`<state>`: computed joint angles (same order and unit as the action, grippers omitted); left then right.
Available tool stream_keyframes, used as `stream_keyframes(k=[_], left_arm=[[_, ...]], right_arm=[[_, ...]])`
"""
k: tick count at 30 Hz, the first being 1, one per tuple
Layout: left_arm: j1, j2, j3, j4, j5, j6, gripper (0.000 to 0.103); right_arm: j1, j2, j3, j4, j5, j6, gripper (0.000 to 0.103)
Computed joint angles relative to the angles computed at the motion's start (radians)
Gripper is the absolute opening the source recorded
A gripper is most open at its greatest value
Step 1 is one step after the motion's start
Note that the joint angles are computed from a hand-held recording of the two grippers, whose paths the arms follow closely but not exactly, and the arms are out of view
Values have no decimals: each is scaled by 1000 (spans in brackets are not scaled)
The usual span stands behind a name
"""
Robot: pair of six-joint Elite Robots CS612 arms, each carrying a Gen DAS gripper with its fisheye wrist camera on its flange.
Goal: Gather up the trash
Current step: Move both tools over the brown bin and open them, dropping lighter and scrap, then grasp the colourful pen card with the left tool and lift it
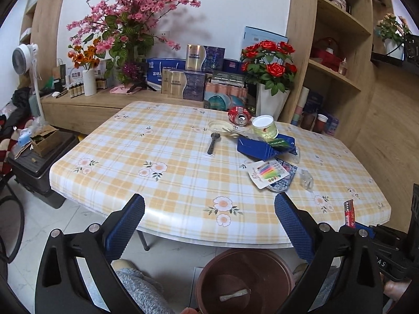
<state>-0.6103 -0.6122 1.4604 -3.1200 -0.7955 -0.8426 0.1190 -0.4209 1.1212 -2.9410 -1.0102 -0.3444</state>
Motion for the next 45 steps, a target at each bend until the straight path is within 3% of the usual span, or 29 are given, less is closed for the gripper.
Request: stream_keyframes(k=[5,7,9,12,18,24,34,45], left_arm=[[-1,2,1,25,4,-12,97],[-1,1,6,25,8,-16,97],[-1,1,8,27,9,-22,97],[0,0,10,31,9,-33,97],[0,3,5,43,8,-34,97],[-2,10,-5,41,15,-13,97],[7,38,-51,3,-39,77,97],[37,79,-127,5,-164,144,97]], right_arm=[[6,-2,1,32,5,-24,27],[6,-2,1,27,11,-23,36],[7,-2,4,12,7,-14,55],[6,0,3,-9,1,3,72],[5,9,-7,-60,-42,53,94],[5,20,-22,-109,-114,88,97],[-3,52,-58,-163,-148,133,97],[-14,100,-139,-130,-163,170,97]])
